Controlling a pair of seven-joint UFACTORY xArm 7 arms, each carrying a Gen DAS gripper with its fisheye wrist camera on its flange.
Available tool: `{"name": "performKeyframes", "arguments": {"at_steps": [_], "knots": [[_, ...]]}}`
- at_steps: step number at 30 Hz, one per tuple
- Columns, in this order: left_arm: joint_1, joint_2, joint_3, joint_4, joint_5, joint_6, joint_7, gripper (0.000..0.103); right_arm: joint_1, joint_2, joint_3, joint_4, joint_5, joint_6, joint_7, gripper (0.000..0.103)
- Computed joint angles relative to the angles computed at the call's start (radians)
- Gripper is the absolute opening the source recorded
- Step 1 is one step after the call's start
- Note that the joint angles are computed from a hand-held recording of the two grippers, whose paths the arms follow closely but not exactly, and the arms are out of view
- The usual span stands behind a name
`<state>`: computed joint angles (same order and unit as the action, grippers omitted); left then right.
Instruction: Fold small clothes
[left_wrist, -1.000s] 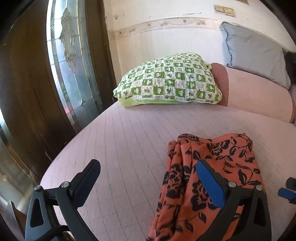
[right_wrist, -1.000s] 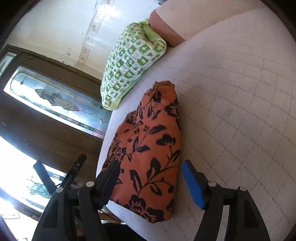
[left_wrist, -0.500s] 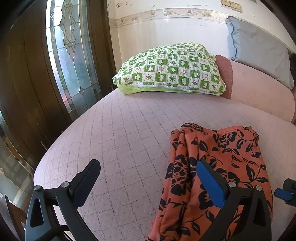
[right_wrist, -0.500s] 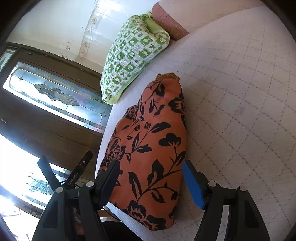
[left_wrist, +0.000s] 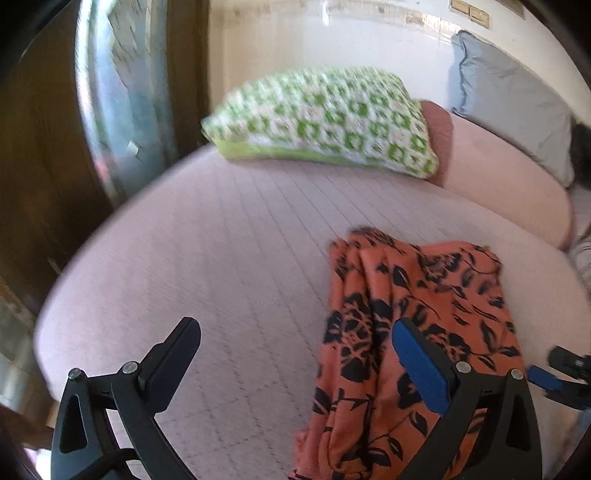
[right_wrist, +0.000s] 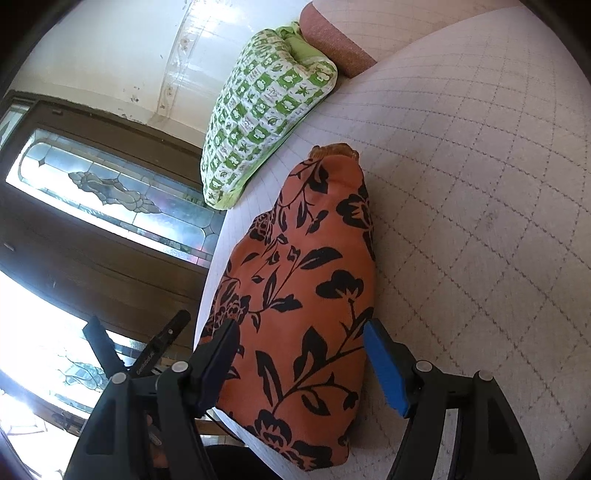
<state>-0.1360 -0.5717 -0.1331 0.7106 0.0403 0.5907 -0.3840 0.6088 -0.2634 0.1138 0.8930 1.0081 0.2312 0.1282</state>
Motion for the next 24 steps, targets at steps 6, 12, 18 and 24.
{"name": "performKeyframes", "arguments": {"at_steps": [6,12,18,24], "knots": [[-0.109,0.124,0.232,0.105,-0.296,0.122,0.288,0.103,-0.008,0.046,-0.038,0.035,0.164,0.056,-0.119,0.073],[-0.131,0.234,0.298,0.194,-0.525,0.234,0.515,0.103,-0.079,0.106,-0.014,0.084,0.248,0.128,-0.199,0.073],[-0.093,0.269,0.239,0.209,-0.594,0.281,0.589,0.103,-0.13,0.127,0.023,0.11,0.316,0.169,-0.258,0.073],[-0.05,0.306,0.21,0.231,-0.708,0.358,0.669,0.103,-0.156,0.152,0.041,0.128,0.374,0.21,-0.301,0.077]]}}
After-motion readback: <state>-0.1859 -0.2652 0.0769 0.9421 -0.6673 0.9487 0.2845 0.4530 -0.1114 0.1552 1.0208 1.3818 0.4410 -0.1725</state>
